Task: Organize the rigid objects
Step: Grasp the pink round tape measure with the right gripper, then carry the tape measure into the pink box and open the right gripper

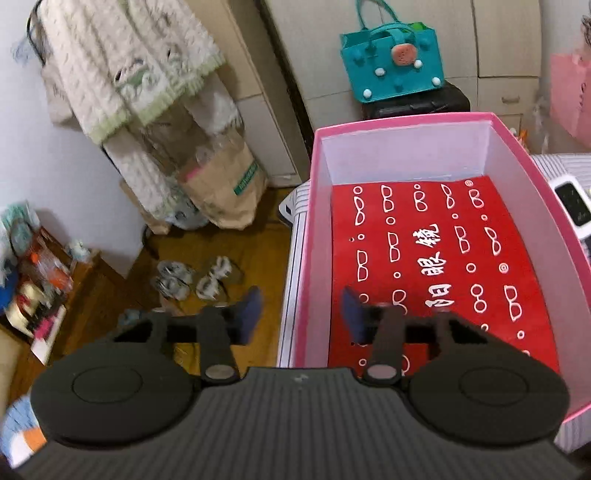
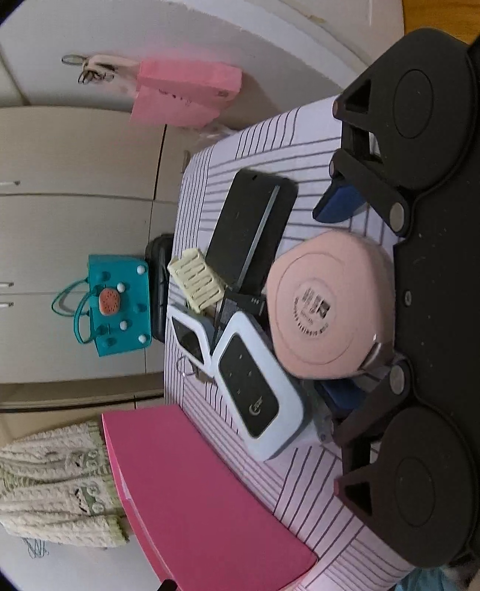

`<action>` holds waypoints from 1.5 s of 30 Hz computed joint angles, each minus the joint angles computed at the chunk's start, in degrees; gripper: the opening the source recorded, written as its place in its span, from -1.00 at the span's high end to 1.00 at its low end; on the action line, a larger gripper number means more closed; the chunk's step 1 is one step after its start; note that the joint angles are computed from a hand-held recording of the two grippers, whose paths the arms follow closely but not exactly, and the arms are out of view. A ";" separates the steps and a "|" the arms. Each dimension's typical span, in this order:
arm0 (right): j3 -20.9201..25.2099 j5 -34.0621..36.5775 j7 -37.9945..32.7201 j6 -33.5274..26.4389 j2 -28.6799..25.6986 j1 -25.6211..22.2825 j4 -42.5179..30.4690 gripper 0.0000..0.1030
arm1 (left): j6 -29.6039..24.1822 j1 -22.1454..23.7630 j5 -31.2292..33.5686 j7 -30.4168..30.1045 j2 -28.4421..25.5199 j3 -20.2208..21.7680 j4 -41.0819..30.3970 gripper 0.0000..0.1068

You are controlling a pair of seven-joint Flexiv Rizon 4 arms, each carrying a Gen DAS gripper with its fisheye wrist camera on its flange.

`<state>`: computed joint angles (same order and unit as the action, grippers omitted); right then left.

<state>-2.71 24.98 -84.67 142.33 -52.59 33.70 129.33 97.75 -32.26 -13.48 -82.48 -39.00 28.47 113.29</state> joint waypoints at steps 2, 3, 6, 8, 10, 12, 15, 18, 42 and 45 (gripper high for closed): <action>0.03 0.80 1.02 -2.14 1.66 -0.15 0.20 -0.53 | 0.32 2.18 -0.17 -0.16 0.60 -1.75 0.31 0.62; -0.03 1.03 1.36 -2.61 2.18 -0.15 0.42 -0.53 | 1.02 5.21 0.46 0.38 1.52 -4.90 0.86 0.64; -1.70 4.42 1.51 -4.18 2.84 2.25 0.43 -0.53 | 0.46 12.18 1.14 1.85 3.01 -12.43 1.54 0.64; -2.82 7.29 1.64 -3.50 2.24 4.09 -0.12 -0.53 | -1.32 17.98 1.93 3.37 4.00 -18.59 1.99 0.64; -2.92 8.67 1.96 -3.89 3.11 4.75 0.03 -0.53 | -1.13 20.85 2.99 4.36 4.03 -21.44 2.42 0.65; -3.07 9.72 2.16 -4.27 4.39 5.40 0.28 -0.53 | 0.38 22.03 4.02 5.10 3.89 -22.33 3.11 0.81; -3.14 8.90 0.91 -3.81 7.37 6.31 0.89 -0.53 | 1.82 27.76 4.79 6.12 4.75 -27.80 4.91 0.87; -0.65 3.63 -0.03 -2.36 11.07 4.31 1.44 -0.53 | 0.83 36.85 5.35 7.45 5.87 -36.95 6.95 0.88; 26.27 -46.17 20.63 -57.52 0.06 -18.06 -41.73 -0.53 | 1.55 57.52 11.23 12.02 3.14 -57.04 10.36 0.86; 20.03 -45.90 20.89 -58.82 -0.76 -13.03 -43.92 -0.53 | 0.77 56.56 11.05 12.83 3.31 -56.22 9.84 0.85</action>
<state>17.32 -20.92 -63.78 83.50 -53.35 20.67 85.42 98.51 24.31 -2.43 -69.65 -35.69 -27.74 123.13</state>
